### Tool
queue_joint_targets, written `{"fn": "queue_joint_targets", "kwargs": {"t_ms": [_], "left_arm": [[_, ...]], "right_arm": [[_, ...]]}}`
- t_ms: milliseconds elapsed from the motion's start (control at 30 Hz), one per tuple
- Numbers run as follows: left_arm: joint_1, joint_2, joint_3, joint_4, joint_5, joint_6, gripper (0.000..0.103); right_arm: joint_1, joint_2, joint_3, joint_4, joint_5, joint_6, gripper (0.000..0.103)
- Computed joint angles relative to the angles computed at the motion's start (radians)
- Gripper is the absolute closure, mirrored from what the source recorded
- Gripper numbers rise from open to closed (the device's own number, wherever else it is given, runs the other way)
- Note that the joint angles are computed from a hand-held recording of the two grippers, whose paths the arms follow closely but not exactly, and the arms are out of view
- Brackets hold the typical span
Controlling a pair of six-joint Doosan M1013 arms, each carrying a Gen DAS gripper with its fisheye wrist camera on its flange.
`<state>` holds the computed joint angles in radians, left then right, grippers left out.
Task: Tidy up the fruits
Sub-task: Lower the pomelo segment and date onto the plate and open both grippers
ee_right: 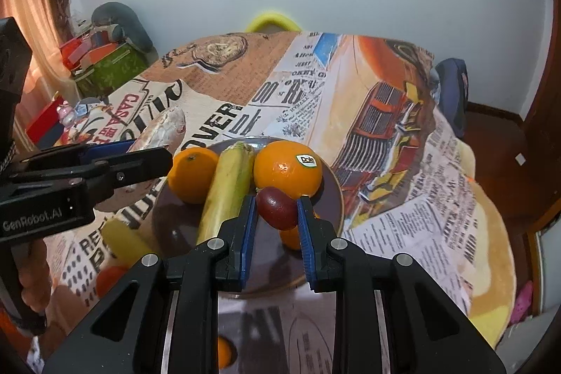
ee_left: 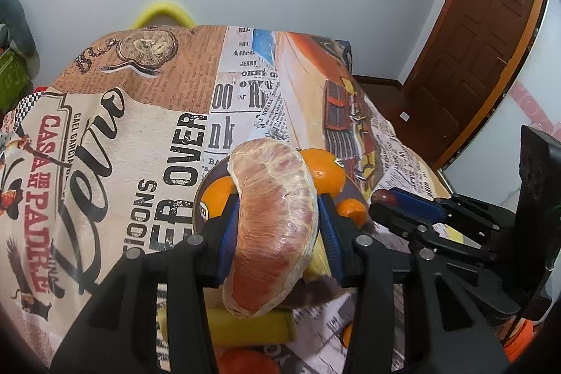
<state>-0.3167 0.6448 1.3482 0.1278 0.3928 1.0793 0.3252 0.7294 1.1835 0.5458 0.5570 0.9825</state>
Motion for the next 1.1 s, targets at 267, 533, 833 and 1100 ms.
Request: {"fn": "queue_joint_targets", "kwargs": {"t_ms": [267,533,833,1100], "left_arm": [[0.006,0.038,-0.040,-0.046,0.028,0.049,0.060],[0.011,0.061,-0.068,-0.142,0.079,0.139,0.059],[0.008,0.020,-0.026,-0.097,0.035,0.103,0.058],[-0.005,-0.050,0.050,0.045,0.016,-0.005,0.058]], "right_arm": [[0.007,0.050,-0.064,-0.046,0.054,0.036,0.081],[0.009,0.068,-0.087,-0.059,0.070,0.046,0.081],[0.008,0.046,-0.065,-0.075,0.059,0.067,0.068],[0.007,-0.016,0.011,-0.063,0.008,0.048,0.068]]}}
